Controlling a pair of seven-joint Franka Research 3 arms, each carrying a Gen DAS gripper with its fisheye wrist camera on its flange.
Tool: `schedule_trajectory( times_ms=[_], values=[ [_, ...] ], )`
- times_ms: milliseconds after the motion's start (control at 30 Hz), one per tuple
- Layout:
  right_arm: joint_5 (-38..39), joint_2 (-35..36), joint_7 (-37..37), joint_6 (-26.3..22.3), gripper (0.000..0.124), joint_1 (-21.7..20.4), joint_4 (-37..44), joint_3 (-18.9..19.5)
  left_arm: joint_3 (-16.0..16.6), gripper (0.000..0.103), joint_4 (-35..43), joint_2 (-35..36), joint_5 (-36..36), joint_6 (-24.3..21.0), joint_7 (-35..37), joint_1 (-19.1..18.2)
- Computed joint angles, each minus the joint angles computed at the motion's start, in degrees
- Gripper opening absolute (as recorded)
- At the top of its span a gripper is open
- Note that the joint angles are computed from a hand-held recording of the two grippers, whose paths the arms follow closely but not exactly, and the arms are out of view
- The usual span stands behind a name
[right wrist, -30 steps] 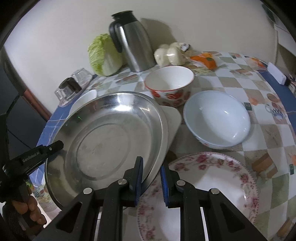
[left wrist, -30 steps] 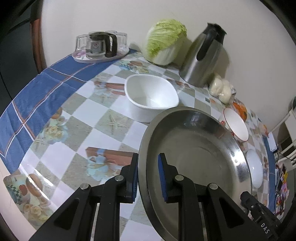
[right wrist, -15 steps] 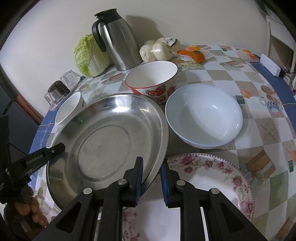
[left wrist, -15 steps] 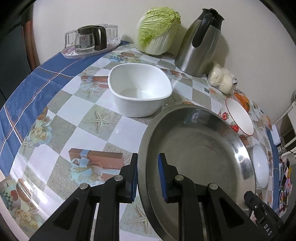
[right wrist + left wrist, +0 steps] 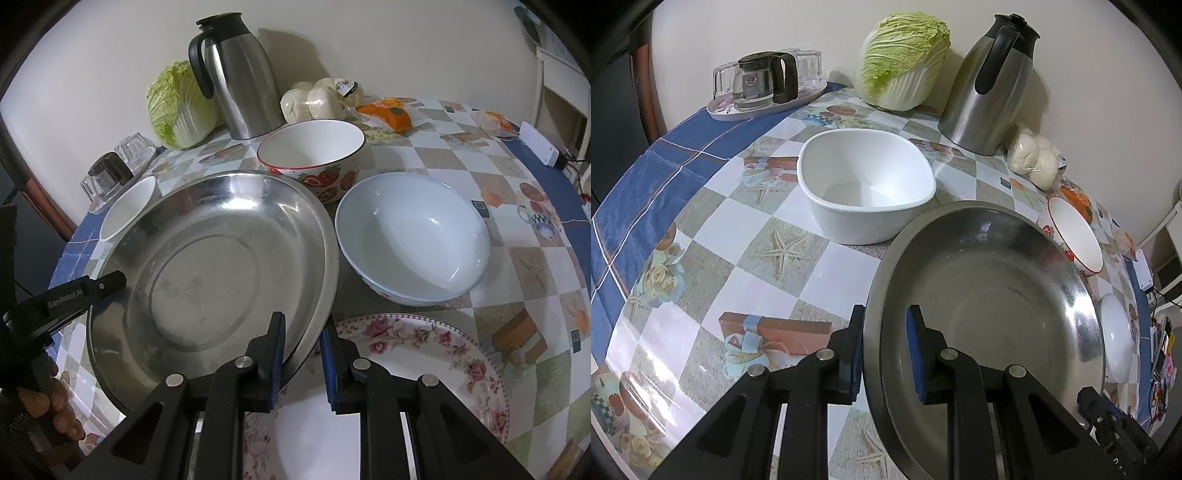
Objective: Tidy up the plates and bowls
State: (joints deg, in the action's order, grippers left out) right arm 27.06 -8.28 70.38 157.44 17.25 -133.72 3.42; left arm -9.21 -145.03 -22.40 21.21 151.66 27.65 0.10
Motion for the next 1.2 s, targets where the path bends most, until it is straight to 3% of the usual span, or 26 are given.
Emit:
schedule_trajectory(
  times_ms=[533,767,900,1067,1200],
  values=[
    [-1.4,0.4,0.8,0.0,0.023,0.0,0.3,0.3,1.6,0.024,-0.1,0.5,-3.8,0.4,3.0,-1.1],
    [-2.1,0.1,1.2,-0.5,0.025,-0.4,0.3,0.3,1.8,0.043,-0.5,-1.4,-6.0,-1.5,3.4,-1.0],
    [-5.1,-1.1,3.0,0.6,0.038,-0.8,-0.4,0.7,1.1,0.051,-0.8,-3.3,-5.2,-2.1,2.5,-0.6],
    [-3.9,-2.5,2.1,1.8,0.041,-0.4,-1.1,0.1,0.4,0.059,-0.1,-4.0,-4.3,-3.8,2.3,-0.9],
    [-4.0,-3.2,1.8,2.9,0.064,-0.1,-1.7,0.1,-1.0,0.074,1.7,-3.5,-2.5,-8.8,1.6,-0.7]
  ],
)
